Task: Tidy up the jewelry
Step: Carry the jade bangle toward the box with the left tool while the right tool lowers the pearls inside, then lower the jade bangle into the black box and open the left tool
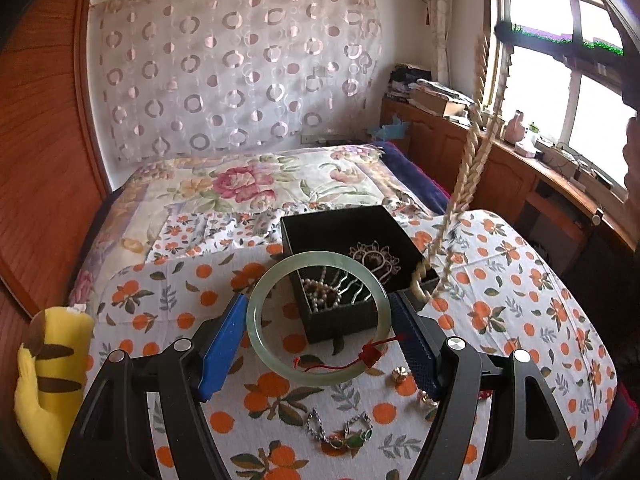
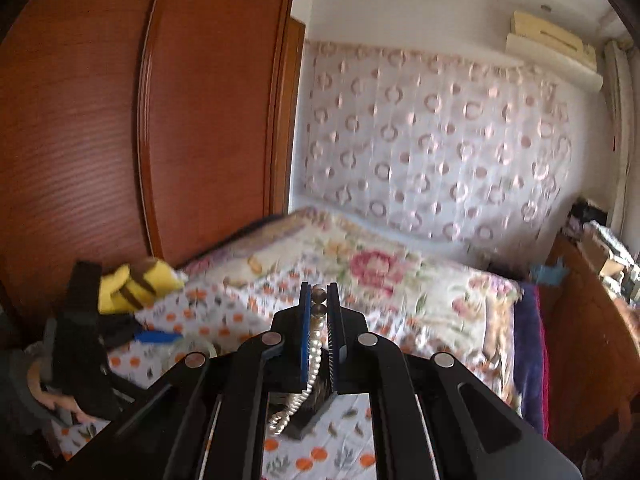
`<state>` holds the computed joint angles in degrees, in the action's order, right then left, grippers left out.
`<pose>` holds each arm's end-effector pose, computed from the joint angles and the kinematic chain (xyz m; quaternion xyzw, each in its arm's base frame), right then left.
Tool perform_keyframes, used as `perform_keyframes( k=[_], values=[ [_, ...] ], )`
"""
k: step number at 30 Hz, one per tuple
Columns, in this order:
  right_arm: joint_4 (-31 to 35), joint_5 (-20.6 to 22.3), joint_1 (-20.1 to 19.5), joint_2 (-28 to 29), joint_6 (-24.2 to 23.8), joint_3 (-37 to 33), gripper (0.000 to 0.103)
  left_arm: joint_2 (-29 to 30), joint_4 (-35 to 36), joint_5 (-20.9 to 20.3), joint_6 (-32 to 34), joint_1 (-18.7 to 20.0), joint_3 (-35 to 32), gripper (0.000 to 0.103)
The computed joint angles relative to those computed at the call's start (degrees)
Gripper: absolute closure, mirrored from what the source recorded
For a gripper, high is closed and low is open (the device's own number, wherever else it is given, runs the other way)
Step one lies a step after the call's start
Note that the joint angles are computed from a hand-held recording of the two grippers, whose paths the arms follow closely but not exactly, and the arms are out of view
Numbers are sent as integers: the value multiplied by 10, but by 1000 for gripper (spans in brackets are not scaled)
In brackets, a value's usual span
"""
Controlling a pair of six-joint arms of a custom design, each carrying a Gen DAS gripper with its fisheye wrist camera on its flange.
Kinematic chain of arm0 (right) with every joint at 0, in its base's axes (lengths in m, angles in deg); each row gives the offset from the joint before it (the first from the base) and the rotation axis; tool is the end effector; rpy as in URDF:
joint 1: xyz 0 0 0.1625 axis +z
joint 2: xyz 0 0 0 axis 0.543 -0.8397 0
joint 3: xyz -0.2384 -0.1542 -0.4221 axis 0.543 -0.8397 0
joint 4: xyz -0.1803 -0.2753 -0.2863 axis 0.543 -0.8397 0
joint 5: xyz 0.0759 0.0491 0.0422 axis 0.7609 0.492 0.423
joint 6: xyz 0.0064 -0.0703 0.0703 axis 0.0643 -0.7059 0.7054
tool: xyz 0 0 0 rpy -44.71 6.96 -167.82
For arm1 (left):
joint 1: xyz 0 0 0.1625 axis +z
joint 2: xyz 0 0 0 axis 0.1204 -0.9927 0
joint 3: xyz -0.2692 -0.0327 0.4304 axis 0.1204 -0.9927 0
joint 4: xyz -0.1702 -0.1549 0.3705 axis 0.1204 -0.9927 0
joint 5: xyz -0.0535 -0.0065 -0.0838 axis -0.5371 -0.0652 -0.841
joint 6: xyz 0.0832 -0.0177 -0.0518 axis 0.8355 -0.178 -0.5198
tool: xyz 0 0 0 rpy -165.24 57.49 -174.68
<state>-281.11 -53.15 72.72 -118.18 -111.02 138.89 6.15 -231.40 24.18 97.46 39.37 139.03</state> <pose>0.2538 -0.5046 0.2651 0.4128 -0.7778 0.4125 0.2336 -0.2007 -0.4961 0.1319 0.3216 0.8545 -0.3251 0.2463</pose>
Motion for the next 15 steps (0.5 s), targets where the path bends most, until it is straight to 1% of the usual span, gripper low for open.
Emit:
perform_keyframes(
  k=[5,10,15],
  values=[
    [19,3,4,3,-7,-24,95,3,5,-2,7,4,-13,34],
    [44,0,-17,19,-3,-29,94,11,16,-6,17,12,-35,34],
    [58,13,-41,32,7,-28,94,28,32,-13,28,24,-67,34]
  ],
)
